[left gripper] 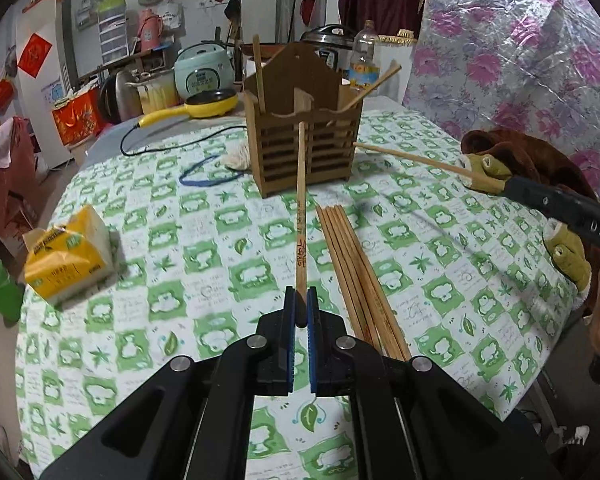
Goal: Organize utensils
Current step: 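Carry both held chopsticks up to the wooden utensil holder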
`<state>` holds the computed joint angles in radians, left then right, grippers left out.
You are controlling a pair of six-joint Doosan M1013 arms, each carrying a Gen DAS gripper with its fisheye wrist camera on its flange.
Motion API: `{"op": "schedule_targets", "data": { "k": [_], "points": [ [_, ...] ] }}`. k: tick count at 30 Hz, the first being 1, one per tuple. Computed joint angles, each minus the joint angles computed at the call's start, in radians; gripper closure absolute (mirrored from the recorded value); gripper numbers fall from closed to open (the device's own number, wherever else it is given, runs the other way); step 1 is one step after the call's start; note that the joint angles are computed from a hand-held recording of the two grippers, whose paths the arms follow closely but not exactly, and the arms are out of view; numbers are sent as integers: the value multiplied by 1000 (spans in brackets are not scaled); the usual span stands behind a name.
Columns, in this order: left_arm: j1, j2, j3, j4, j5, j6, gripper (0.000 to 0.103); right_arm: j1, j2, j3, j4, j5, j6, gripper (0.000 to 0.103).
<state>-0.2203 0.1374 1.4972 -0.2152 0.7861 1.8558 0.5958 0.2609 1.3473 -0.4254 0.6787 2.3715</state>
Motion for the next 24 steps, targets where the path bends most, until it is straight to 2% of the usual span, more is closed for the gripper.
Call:
{"op": "schedule_targets", "data": {
  "k": [15, 24],
  "points": [
    [8, 16, -60, -46, 29, 23, 97, -2, -9, -28, -14, -47, -12, 97],
    [20, 93, -175, -50, 104, -29, 97, -25, 27, -99, 25, -26, -48, 97]
  ]
}}
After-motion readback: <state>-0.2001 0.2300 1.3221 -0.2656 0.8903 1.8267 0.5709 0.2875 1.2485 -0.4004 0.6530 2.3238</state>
